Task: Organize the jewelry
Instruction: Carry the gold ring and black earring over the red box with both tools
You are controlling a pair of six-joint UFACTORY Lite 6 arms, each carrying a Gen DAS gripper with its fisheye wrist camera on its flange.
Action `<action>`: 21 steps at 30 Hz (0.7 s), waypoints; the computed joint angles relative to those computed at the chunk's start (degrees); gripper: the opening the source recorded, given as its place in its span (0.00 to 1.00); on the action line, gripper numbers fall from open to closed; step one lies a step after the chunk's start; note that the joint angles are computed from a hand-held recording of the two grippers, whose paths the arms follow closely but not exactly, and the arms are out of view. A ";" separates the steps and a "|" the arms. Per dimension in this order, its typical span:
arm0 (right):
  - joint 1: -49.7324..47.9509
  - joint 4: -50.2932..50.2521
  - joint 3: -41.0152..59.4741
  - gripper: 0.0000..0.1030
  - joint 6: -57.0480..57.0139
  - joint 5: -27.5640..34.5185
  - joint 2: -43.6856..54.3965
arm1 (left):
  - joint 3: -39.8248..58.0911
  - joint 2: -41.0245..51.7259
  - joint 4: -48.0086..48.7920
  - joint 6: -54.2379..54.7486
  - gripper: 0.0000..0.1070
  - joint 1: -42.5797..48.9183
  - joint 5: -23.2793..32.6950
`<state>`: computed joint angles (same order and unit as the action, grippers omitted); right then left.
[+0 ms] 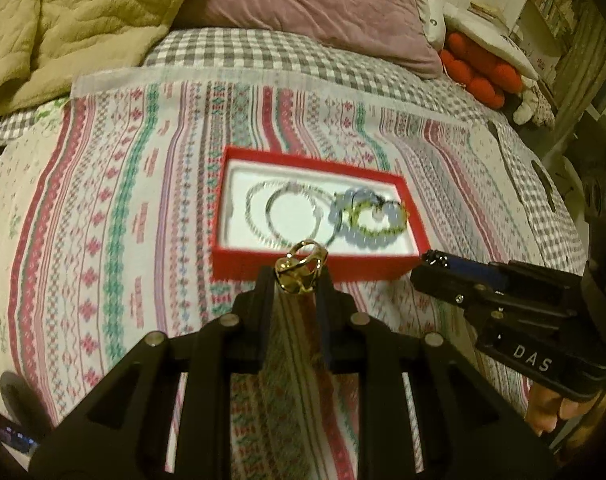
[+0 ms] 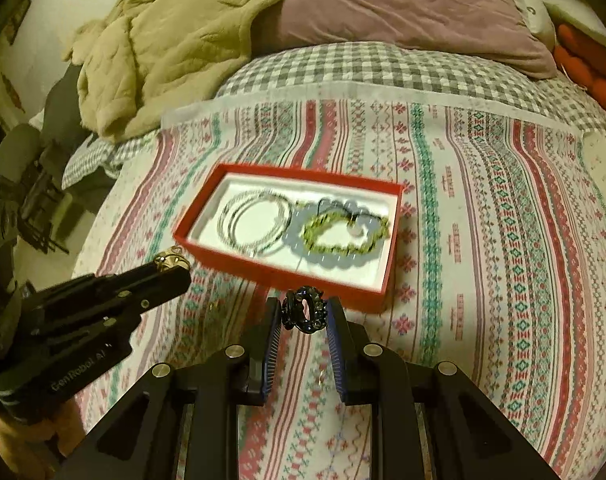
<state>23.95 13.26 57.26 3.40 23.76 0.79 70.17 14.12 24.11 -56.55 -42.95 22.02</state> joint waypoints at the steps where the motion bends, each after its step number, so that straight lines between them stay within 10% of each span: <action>1: -0.53 0.93 0.49 0.22 -0.93 0.03 0.48 | 0.58 0.63 0.42 -0.22 0.21 0.06 -0.27; 21: -4.82 3.07 9.40 0.23 -3.73 -2.22 11.69 | 12.16 13.24 8.10 -6.08 0.21 1.03 1.91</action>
<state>19.14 16.32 66.66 -0.34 21.54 12.48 82.33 27.36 32.21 -62.63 -41.93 23.93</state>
